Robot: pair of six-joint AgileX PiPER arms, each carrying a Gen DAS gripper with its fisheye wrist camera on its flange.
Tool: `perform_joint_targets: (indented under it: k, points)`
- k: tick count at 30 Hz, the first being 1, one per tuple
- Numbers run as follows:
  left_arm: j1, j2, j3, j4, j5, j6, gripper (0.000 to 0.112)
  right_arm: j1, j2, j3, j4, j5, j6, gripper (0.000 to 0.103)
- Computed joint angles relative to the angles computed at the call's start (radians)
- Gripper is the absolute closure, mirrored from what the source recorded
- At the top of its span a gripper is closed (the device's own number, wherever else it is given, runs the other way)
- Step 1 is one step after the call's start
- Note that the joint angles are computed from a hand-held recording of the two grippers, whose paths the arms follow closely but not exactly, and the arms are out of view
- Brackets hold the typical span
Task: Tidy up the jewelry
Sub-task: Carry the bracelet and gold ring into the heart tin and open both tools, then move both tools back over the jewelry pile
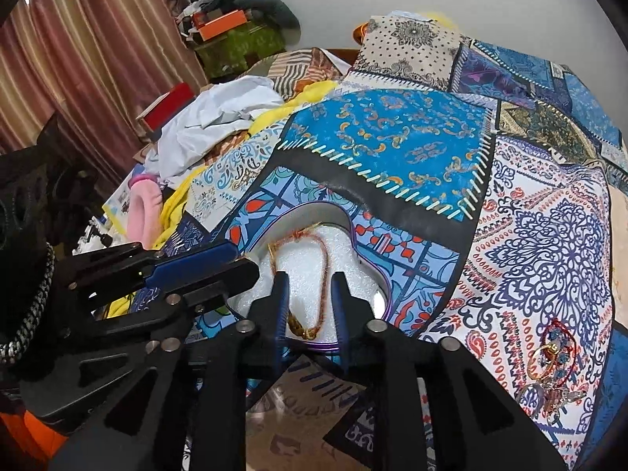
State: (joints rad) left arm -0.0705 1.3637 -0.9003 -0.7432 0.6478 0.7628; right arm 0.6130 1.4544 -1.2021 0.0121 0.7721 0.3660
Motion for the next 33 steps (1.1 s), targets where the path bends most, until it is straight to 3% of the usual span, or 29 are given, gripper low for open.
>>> perform_joint_targets:
  k: [6, 16, 25, 29, 33]
  points:
    - [-0.02, -0.018, 0.0, 0.046, -0.003, -0.045, 0.095, -0.01, -0.041, 0.025, -0.023, 0.0, 0.028, 0.078]
    - [-0.068, -0.095, -0.024, 0.158, -0.02, -0.164, 0.093, 0.024, -0.148, 0.028, -0.213, 0.05, 0.187, 0.078]
    - [-0.123, -0.189, -0.083, 0.236, -0.034, -0.285, 0.081, 0.056, -0.287, 0.033, -0.409, 0.133, 0.337, 0.077]
    - [-0.188, -0.207, -0.106, 0.321, -0.057, -0.389, 0.077, 0.057, -0.351, 0.047, -0.472, 0.17, 0.376, 0.068]
    - [-0.252, -0.196, -0.128, 0.392, -0.068, -0.48, 0.073, 0.057, -0.412, 0.071, -0.522, 0.21, 0.405, 0.067]
